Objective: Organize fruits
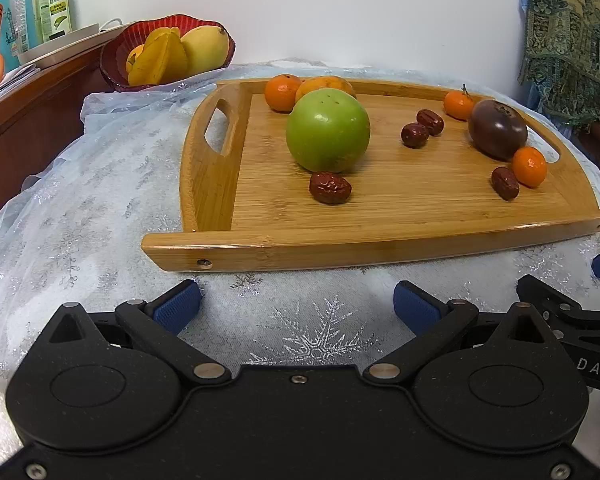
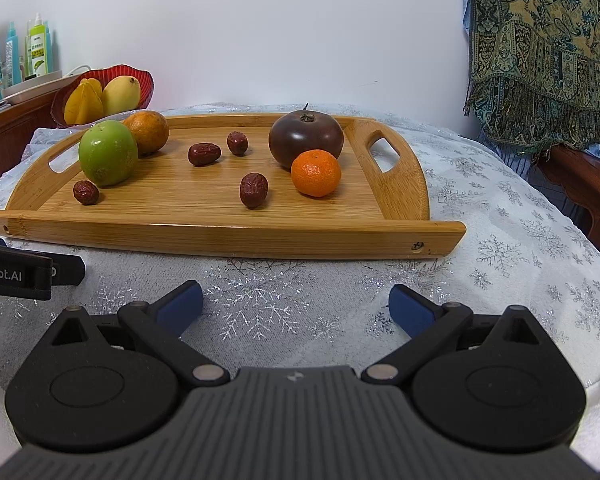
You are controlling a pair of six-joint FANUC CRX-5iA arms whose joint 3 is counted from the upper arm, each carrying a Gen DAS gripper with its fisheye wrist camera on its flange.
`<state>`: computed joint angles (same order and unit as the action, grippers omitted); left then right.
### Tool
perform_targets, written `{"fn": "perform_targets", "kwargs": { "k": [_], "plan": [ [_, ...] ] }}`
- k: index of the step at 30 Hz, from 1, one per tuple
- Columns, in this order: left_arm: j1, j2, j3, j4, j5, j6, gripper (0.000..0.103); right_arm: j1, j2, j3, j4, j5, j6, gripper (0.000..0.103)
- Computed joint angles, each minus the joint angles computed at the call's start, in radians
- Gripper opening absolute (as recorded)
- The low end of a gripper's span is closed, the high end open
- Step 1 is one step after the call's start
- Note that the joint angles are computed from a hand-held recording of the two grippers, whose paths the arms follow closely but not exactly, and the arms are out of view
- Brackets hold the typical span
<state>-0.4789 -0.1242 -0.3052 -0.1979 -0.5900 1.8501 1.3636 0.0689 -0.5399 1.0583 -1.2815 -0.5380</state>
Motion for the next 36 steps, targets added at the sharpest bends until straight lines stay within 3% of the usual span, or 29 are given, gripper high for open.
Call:
{"fn": "perform_targets", "kwargs": {
  "k": [36],
  "plan": [
    [-0.003, 0.001, 0.003, -0.01, -0.002, 0.014, 0.103, 0.001, 0.0, 0.001, 0.0, -0.002, 0.001, 0.103]
  ]
}}
